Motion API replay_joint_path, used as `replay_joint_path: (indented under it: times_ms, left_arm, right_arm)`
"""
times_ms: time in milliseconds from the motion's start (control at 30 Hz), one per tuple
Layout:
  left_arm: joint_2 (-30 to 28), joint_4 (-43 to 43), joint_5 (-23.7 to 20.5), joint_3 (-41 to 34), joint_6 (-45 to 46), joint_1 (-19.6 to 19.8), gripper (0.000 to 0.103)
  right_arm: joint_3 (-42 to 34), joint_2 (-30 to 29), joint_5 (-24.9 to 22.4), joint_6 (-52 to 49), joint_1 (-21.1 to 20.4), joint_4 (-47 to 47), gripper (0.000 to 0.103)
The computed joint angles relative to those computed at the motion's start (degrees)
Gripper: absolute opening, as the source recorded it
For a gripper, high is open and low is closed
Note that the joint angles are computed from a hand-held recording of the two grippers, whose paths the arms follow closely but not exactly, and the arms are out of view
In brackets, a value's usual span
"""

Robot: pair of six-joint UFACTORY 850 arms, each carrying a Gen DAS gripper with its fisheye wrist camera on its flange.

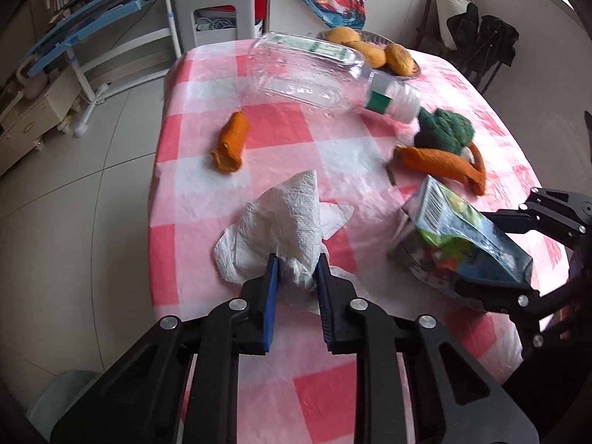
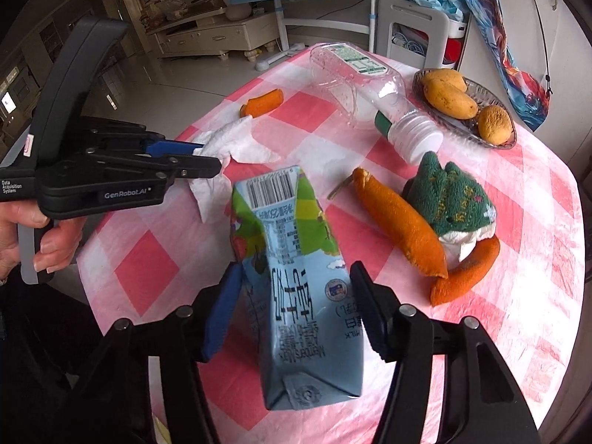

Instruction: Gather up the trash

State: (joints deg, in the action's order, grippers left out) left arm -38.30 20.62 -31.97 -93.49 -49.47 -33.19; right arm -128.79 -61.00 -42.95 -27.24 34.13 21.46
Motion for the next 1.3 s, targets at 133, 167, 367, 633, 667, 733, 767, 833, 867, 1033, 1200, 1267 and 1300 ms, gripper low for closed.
replay_joint_path:
  times_ms: [133,167,367,633,667,733,767,833,867,1033,1200,1267,1300]
  left_arm:
    - [2.12,1.97,0.08,1.84,-2.56,-3.12,0.019]
    - [2.54,3.26,-0.01,2.23,-4.30,-3.97,0.019]
    - [2.72,15.30,-5.64,1.76,-14.58,-8.62,0.051]
    - [3.22,17.72,-6.40,2.02,-17.07,-8.53,0.057]
    - [3.33,17.84,-6.23,2.16,-17.34,-8.44,0.058]
    - [3.38,17.82,-5.92,2.25,-17.43,-8.26,0.059]
    - [3.37,17.84,-5.88,2.23,-17.41,-8.23,0.060]
    - [3.39,17.56,-5.68,2.24,-16.96,-8.18,0.062]
    - [3.33,17.40,-5.54,2.16,-16.58,-8.16,0.063]
    - [2.06,15.78,-6.01,0.67,-13.02,-8.55,0.069]
    - [0.47,14.83,-7.75,-1.05,-10.63,-9.03,0.072]
    - [0.06,14.67,-8.33,-1.45,-10.27,-9.12,0.073]
    - [-0.11,14.60,-8.59,-1.64,-10.15,-9.14,0.073]
  right_arm:
    - [6.10,3.78,0.97,0.45,-0.44,-0.39,0.052]
    - [7.86,4.88,1.38,0.78,-0.61,-0.52,0.052]
    - [15.00,9.09,3.95,0.95,-1.05,0.30,0.052]
    - [18.27,10.87,7.19,2.69,0.02,-3.21,0.062]
    - [18.53,11.03,7.34,2.70,0.03,-3.31,0.062]
    - [18.84,11.19,7.59,2.84,-0.01,-3.49,0.063]
    - [19.01,11.26,7.79,2.97,-0.04,-3.63,0.063]
    - [19.21,11.33,7.89,3.12,-0.16,-3.57,0.064]
    - [19.23,11.31,7.84,3.09,-0.24,-3.39,0.064]
    - [19.35,11.14,7.45,2.14,-0.68,-1.50,0.064]
    - [19.25,10.95,7.13,1.81,-0.73,-0.61,0.064]
    - [19.15,10.83,7.00,1.90,-0.64,-0.80,0.064]
    - [19.16,10.80,7.00,1.92,-0.59,-0.88,0.064]
